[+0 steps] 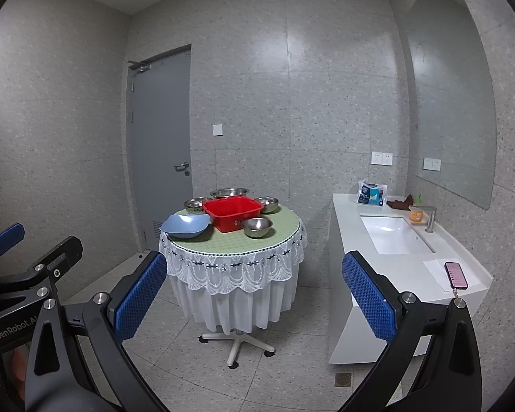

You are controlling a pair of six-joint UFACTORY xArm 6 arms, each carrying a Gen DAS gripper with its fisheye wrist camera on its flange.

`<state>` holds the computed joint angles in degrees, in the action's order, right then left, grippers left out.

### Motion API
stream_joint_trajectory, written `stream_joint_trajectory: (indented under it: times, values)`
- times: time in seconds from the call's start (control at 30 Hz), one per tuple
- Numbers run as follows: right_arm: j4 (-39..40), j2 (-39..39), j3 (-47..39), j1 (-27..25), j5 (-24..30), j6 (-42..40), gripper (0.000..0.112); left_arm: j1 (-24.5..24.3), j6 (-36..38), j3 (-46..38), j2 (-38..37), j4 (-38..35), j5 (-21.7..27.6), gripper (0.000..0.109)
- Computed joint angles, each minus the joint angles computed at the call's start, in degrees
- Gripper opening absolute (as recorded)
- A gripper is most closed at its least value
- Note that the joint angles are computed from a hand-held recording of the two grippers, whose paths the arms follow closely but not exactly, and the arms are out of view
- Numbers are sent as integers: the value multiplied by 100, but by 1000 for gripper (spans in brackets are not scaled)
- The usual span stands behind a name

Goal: Organize plates and bowls
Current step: 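Carry both tools toward the round table with the dishes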

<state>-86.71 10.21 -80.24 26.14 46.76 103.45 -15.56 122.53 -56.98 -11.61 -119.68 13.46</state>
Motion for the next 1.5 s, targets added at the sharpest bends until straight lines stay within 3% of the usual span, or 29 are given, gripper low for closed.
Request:
stream_joint_trajectory:
  times: [0.73, 1.5]
  values:
    - [-13, 9, 25, -10, -61, 79, 103, -6, 116, 19, -30, -90, -43, 102]
    - [-134, 148, 12, -433, -618, 234, 103, -316, 341, -586, 491, -345, -494, 102]
